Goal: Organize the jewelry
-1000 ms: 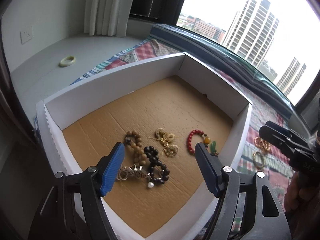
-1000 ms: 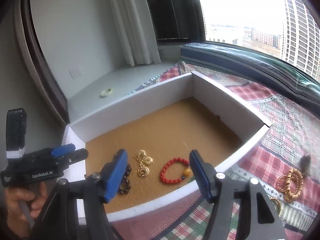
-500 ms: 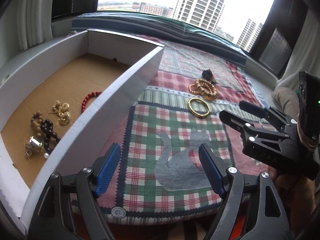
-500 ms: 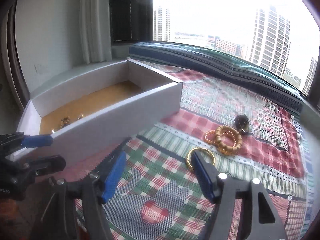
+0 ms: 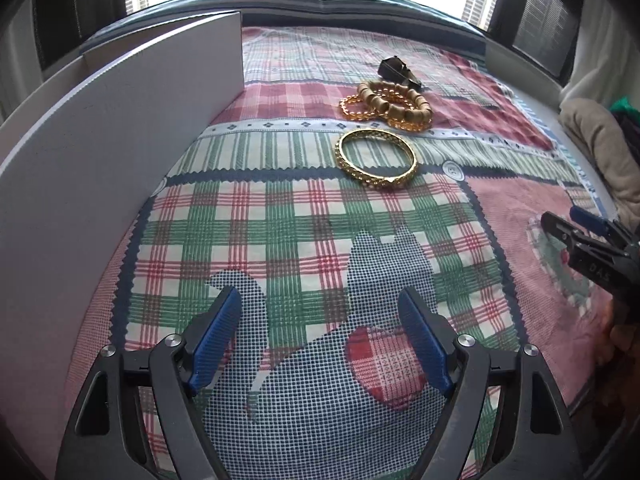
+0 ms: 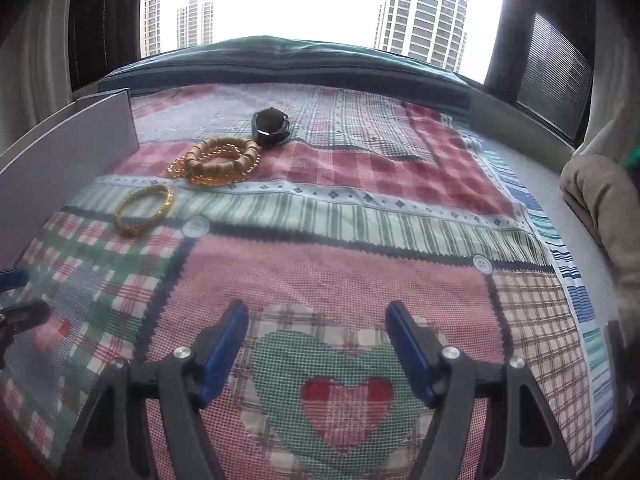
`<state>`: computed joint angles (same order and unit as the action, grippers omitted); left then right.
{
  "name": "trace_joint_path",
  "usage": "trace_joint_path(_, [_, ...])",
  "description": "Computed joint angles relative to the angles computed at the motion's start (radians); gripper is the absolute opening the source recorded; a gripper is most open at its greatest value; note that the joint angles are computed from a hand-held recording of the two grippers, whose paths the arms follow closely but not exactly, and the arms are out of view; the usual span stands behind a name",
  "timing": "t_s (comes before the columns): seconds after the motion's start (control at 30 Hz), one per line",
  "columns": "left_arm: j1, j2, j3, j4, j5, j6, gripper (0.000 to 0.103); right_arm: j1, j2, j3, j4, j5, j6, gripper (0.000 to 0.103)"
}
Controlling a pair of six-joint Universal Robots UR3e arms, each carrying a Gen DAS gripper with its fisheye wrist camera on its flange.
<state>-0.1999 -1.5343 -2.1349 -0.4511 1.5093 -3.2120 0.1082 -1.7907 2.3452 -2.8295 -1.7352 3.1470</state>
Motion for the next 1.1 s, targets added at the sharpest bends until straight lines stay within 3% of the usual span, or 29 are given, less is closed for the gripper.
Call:
trace_joint_path(0.07, [-0.017,-0.06,0.028,0.071,0.041,-0.004,0.084,-0.086,0.005,0.018,-0.004,0.021,-0.011,0.073])
trace_joint_path(0.13, [-0.028,-0.133,0.081,0.101,0.076,0.004,0.085,-0.211,-0.029,0.025,0.056,0.141,-0.024,0.073])
trace_joint_path(0.23, [-0.034,-0.192,0.137,0.084,0.087,0.011,0.099,-0.281,-0.034,0.028,0.071,0.191,-0.011,0.085])
trace_joint_path(0.37, [-0.048,-0.211,0.157,0.074,0.104,0.006,0.103,-0.23,0.024,-0.007,0.068,0.136,-0.013,0.092])
trace_joint_path(1.1, [-0.046,-0.214,0.16,0.079,0.101,0.002,0.103,-0.231,0.024,-0.003,0.063,0.139,-0.016,0.093])
